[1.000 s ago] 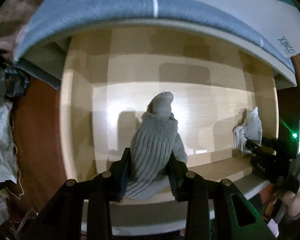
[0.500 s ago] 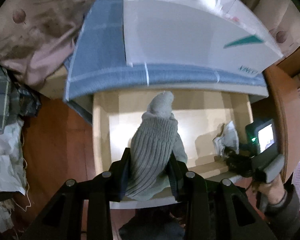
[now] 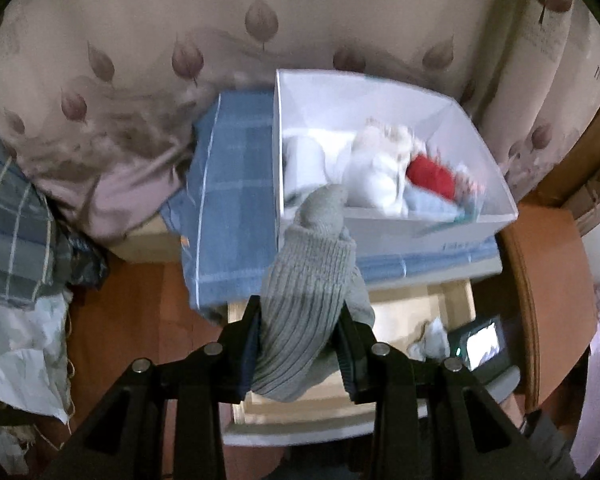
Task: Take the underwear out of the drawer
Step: 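Carry the grey sock with the left tool over the white box and lower it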
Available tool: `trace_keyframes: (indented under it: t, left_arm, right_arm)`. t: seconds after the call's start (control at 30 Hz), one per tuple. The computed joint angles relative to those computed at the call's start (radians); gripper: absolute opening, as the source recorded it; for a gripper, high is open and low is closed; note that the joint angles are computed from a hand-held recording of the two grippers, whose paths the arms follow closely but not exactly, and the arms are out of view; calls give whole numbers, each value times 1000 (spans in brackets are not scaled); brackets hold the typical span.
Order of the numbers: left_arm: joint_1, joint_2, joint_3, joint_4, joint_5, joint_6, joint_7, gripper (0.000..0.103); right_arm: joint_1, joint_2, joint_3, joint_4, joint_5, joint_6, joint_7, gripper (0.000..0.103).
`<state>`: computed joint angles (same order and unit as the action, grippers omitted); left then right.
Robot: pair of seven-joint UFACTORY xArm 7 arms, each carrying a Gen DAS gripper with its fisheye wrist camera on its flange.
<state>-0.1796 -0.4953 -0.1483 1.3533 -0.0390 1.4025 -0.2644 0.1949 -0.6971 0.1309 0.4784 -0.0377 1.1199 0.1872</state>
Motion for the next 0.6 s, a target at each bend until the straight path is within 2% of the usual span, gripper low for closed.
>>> trace_keyframes:
  t: [0.3,0.47,0.6]
  left_arm:
    - [5,165,-15,175,58,-81,10,34]
    - [-7,272,-29,221,122,-117,-2,34]
    - [-21,335,-10,227,111,-143,-25,34]
  right_arm:
    - [0,1,-2,-1,-1,-1,-3,38]
    - [0,1,-2,-1,-1,-2,-4,38]
    - [2,-5,1,-6,1,-5,-1,38]
